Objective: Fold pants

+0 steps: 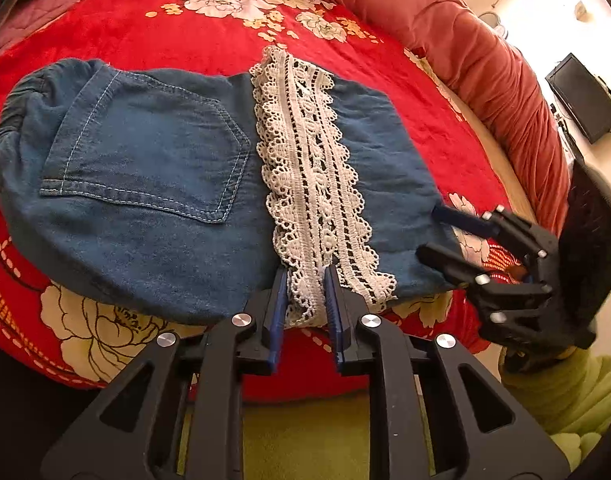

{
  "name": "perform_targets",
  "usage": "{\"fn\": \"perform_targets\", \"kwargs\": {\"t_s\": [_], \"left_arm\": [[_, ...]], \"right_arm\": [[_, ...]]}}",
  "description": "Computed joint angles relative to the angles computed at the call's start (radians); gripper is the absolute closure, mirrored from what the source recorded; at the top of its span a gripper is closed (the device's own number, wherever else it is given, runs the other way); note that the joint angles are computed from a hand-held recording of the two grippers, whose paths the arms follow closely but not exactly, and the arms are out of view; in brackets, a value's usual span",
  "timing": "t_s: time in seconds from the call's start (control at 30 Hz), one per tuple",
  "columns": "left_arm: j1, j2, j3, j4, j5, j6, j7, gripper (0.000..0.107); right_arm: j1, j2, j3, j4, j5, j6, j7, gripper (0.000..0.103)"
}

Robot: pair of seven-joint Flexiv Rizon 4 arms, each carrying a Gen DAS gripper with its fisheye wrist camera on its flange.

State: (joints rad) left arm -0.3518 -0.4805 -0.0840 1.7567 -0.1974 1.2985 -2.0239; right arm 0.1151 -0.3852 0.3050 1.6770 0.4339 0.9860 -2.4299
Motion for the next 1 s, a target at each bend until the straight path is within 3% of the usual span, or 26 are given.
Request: {"fn": "perform_targets", "kwargs": {"t_s": [0.07, 0.47, 0.53, 0.7, 1.0], "left_arm": [[0.003, 0.000, -0.006, 0.002, -0.005, 0.002, 0.003, 0.087], [-0.029, 0.002, 0.034, -0.016, 0.040, -0.019, -0.032, 0.086], [-0.036, 0.006, 0.045, -0.020, 0.060, -0.026, -0.044, 0.086], [-0.054, 0.014, 0.069, -0.033, 0.111, -0.040, -0.082, 0.085], [-0.088, 0.036, 0.112, -0.052, 0.215, -0.067, -0.167, 0.074]], "right_arm": [[0.008, -0.005, -0.016, 0.019, -0.025, 0.010, 0.019, 0.060], [-0.028, 0.002, -0.002, 0.005, 0.020, -0.030, 0.007, 0.057], [-0.037, 0.005, -0.001, -0.008, 0.040, -0.050, 0.003, 0.047], [-0.043, 0.017, -0.008, -0.017, 0.071, -0.047, -0.015, 0.042], [-0.046, 0.040, -0.017, -0.028, 0.115, -0.037, -0.013, 0.021]]}}
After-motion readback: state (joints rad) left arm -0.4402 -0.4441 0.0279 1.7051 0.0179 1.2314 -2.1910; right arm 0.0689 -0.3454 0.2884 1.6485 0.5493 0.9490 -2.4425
